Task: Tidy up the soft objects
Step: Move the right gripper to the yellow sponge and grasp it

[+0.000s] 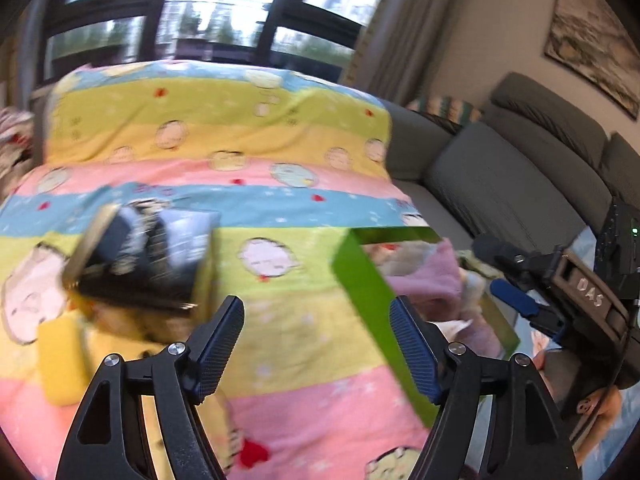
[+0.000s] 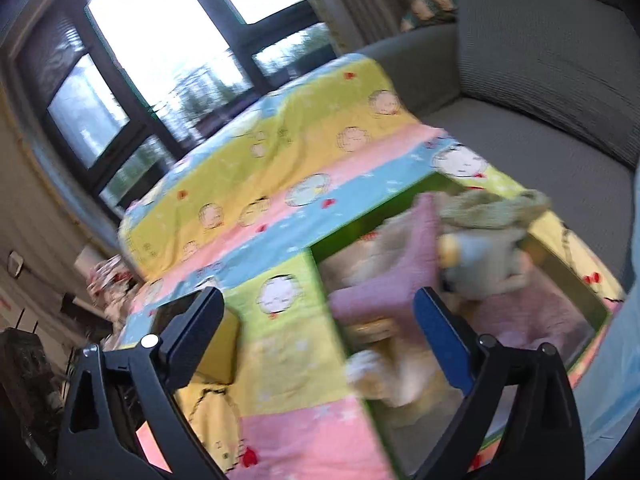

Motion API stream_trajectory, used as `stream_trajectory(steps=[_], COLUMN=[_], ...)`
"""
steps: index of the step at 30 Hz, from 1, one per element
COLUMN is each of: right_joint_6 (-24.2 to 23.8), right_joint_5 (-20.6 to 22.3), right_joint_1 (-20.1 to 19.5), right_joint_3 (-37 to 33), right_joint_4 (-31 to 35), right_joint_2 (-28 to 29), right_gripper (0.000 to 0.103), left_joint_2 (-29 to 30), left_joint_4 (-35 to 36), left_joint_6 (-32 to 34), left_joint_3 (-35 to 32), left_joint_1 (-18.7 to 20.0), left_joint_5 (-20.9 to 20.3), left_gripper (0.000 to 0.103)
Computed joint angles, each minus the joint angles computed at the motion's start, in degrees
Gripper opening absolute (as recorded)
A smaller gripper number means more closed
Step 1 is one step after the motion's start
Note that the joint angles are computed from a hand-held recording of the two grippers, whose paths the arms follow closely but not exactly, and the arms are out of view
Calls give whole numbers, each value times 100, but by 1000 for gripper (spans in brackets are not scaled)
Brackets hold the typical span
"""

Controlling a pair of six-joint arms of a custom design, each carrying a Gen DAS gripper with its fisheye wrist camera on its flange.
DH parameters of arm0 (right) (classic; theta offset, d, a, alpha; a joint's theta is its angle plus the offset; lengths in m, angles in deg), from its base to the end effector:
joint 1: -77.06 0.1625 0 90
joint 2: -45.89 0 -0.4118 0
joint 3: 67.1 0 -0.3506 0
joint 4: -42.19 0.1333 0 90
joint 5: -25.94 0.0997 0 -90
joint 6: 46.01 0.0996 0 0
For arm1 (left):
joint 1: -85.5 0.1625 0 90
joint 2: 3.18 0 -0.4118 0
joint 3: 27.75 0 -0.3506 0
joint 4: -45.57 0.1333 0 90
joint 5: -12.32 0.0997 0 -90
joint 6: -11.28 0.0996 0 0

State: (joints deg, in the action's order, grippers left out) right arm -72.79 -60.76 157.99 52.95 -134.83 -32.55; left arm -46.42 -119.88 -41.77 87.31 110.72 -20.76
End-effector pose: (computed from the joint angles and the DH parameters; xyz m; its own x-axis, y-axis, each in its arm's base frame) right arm 0.0608 -0.5013 0.3343 -0.9358 -0.2080 0.2848 -0.3483 0.6716 -0.6540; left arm -0.3711 -0.4144 0.0636 -0.8902 -0.0566 -0.4521 0.3185 0.6322 -0.7063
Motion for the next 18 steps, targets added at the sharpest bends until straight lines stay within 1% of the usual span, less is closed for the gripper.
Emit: stream_trajectory(steps=[2,3,5,7,9,11,12,15,16,17,18], right_joint_6=[-117,-184,-255,-329,-409,-523,-557,-648,-699,-729,-748], right_joint_5=[173,285,421,556,617,592,532,211,99,9,-66], right_joint_1=[96,153,237,345,466,629,713,1020,1128,1217,1297], right_joint_3=[70,95,171,203,202,206,249,360,400,430,459], right_joint_4=[123,223,330,548,815,1048,1052,1000,926,858,781], right_joint_2=[9,24,46,107,213,386,465,793,935,1050,1185], right_gripper=[97,97,98,98,98,98,98,97,97,94,90], left_joint_2=[-278,-497,-862,-1299,-1735,-2080,-2315,-2672,-2770,-2844,-2901], left_joint_4=[340,737,1522,2235,2856,3369,3815,4706,4694,4471,4009], left_joint_6=[-470,-907,-1708,-2555,-3343,-3946,-4343,-5084,-5139,-5046,-4872], left_joint_3=[298,489,736,1051,1352,1593,1728,1875,1999,2141,2347], left_joint_1=[-72,-115,-166,-189,-191,-218,-233,-172,-135,-81,-4], left_joint_5=[146,284,431,478,434,385,340,250,233,214,181], left_gripper=[76,76,76,76,76,76,76,76,76,76,76])
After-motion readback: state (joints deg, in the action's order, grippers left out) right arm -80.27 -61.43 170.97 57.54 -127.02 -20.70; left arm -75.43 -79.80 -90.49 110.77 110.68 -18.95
